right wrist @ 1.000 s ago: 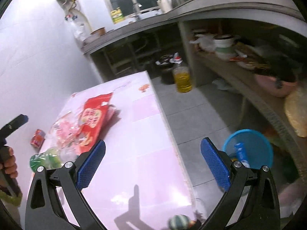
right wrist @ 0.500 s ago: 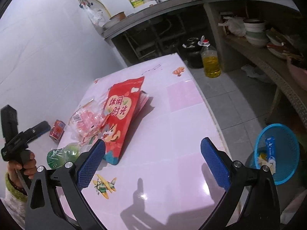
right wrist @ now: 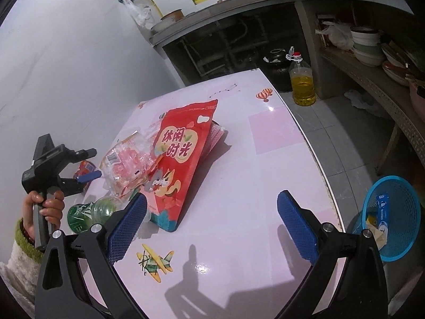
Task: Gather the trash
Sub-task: 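Reach the left tool to the clear ziplock bag and close on it, then close the right tool on the red snack bag while the left tool holds the ziplock bag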
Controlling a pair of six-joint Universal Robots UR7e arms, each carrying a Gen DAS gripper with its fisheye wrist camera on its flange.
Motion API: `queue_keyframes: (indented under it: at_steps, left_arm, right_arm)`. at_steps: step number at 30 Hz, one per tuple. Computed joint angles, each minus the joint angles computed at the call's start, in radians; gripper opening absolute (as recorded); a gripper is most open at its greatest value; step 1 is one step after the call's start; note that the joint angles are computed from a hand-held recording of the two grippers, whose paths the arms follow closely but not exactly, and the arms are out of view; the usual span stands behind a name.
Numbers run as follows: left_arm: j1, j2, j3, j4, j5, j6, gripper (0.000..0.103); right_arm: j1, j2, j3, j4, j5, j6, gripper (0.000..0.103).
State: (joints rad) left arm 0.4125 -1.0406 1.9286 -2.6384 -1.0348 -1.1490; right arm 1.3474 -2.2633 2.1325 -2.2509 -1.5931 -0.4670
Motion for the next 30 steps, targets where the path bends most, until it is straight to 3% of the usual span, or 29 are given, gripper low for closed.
queue_keyframes:
  at_steps: [5,15,20,30]
  left_arm:
    - [0.015,0.019,-0.020,0.016,-0.003,0.003,0.053]
    - [0.018,0.031,-0.020,0.000,0.021,0.033,0.017]
    - [0.004,0.024,0.005,-0.057,0.040,0.054,0.012]
    - [-0.044,0.013,0.064,-0.314,0.106,0.153,0.005]
  right_arm:
    - [0.001,0.007,-0.003,0.007,-0.006,0.000,0.091]
    - [-0.011,0.067,-0.044,0.054,0.043,0.013,0.078]
    - [-0.036,0.136,-0.095,0.126,0.118,0.062,0.069]
    - [-0.080,0.276,-0.153,0.200,0.218,0.176,0.052]
